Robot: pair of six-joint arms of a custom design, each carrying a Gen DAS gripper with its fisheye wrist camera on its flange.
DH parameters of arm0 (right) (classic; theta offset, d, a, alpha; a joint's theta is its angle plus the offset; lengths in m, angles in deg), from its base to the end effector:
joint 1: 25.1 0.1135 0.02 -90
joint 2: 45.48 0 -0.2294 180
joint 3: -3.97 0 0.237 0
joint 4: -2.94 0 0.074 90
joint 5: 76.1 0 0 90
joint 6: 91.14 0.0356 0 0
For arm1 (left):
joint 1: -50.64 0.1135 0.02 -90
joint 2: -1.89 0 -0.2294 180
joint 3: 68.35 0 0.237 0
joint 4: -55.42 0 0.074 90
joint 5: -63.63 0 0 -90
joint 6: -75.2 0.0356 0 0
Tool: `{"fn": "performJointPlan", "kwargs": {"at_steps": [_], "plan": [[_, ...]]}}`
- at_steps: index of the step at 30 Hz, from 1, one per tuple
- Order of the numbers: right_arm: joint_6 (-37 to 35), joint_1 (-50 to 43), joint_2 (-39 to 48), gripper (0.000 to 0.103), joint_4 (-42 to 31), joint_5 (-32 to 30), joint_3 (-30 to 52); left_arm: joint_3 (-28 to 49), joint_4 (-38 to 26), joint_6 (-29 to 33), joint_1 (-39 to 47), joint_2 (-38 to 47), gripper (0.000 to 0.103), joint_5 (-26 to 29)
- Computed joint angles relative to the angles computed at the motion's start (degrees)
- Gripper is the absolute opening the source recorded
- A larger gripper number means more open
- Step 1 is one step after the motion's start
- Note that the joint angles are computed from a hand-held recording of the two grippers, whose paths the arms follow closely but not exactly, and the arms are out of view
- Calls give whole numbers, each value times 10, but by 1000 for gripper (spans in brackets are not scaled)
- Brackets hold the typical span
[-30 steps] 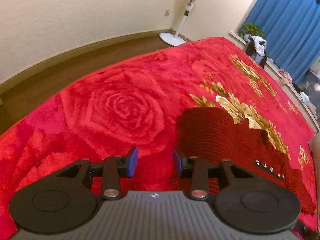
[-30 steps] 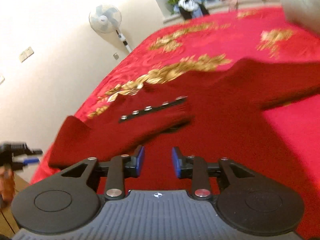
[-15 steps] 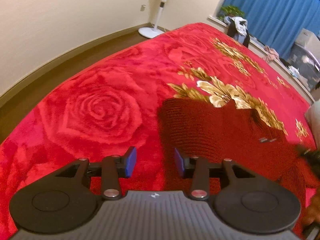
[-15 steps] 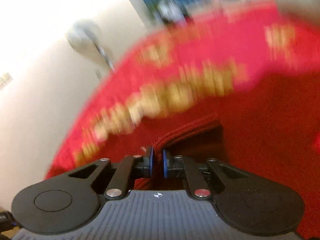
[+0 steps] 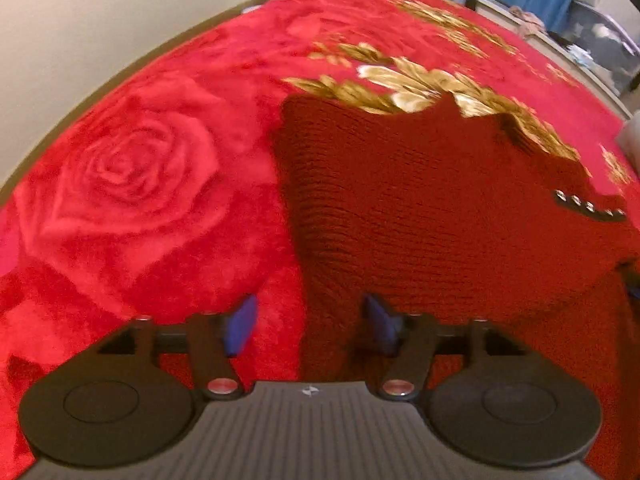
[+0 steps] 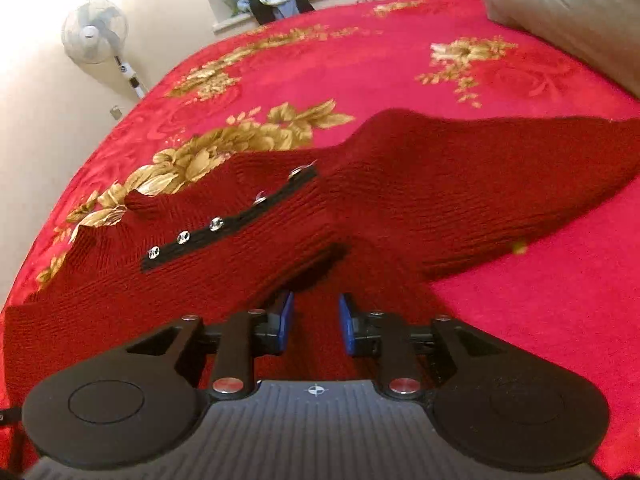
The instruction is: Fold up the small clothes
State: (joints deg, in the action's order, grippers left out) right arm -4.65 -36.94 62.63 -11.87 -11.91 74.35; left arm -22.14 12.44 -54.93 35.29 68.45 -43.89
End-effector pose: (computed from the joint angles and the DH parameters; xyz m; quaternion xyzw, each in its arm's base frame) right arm 0.3391 -0.0553 0.1023 -0.0045 0.9259 0.1678 0.3384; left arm 0.1951 -0.0425 0.1451 -0.2407 0.9318 0.0251 0.2707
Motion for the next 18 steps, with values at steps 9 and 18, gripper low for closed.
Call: {"fn": "performJointPlan", "kwargs": {"at_steps": [9, 18], "plan": [[-330, -163, -51, 30, -136, -93, -43, 23, -12, -8, -51, 23, 66, -28], [-471, -282, -70, 37, -81, -178, -127, 82, -57, -48, -135, 40, 66, -99]]}}
